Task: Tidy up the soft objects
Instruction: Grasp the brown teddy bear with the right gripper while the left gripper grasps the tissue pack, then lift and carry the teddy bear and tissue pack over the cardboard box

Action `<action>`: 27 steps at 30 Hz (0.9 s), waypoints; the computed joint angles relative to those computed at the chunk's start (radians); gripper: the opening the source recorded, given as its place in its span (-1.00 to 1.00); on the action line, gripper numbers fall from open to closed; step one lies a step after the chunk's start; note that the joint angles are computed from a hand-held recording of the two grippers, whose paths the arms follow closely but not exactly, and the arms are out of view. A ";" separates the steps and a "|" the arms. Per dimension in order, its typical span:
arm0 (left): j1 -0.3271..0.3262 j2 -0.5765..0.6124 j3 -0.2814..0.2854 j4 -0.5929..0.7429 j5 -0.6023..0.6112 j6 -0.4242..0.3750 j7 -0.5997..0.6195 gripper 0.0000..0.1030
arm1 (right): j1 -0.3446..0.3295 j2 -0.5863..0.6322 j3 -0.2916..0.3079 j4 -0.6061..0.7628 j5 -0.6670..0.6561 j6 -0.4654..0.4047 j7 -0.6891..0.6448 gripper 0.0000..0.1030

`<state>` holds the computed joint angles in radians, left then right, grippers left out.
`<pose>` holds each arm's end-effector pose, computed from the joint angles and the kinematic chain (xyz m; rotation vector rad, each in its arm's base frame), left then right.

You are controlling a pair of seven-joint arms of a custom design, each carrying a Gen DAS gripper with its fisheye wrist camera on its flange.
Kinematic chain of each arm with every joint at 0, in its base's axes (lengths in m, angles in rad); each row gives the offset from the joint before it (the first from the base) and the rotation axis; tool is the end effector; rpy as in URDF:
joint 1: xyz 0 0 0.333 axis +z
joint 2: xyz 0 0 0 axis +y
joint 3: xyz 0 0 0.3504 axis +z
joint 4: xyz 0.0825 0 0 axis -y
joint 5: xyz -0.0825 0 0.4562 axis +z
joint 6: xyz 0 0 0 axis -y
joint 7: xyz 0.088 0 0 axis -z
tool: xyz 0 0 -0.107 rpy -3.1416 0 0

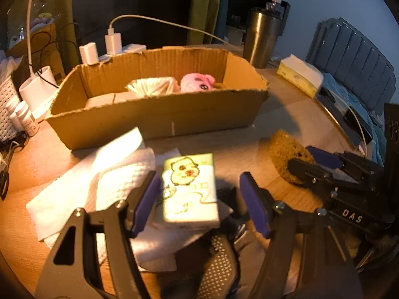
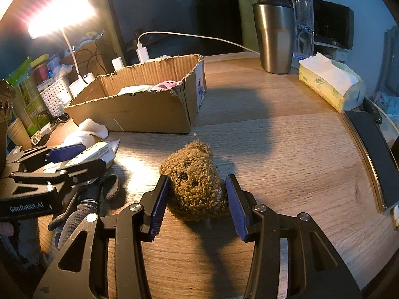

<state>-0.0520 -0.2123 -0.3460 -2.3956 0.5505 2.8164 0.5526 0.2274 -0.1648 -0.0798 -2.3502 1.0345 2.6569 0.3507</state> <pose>0.5039 -0.2445 0.4490 -1.9577 1.7112 -0.7463 0.5609 0.0584 0.4294 -2.0546 1.1698 -0.2877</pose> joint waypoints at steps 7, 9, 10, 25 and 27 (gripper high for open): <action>-0.007 -0.003 0.011 -0.014 -0.046 0.050 0.054 0.03 | 0.004 -0.013 -0.002 -0.012 0.004 0.018 -0.007 -0.13; -0.009 -0.004 0.012 -0.017 -0.066 0.051 0.074 -0.06 | 0.007 -0.018 -0.003 -0.017 0.006 0.025 -0.009 -0.15; -0.008 -0.006 0.011 -0.019 -0.074 0.055 0.082 -0.06 | 0.009 -0.019 -0.003 -0.017 0.004 0.027 -0.008 -0.17; 0.076 -0.080 -0.082 -0.047 -0.078 0.170 0.118 -0.07 | 0.047 -0.081 -0.030 -0.036 0.036 0.064 -0.038 -0.20; 0.099 -0.093 -0.101 -0.053 -0.086 0.179 0.117 -0.07 | 0.054 -0.092 -0.036 -0.038 0.045 0.069 -0.049 -0.20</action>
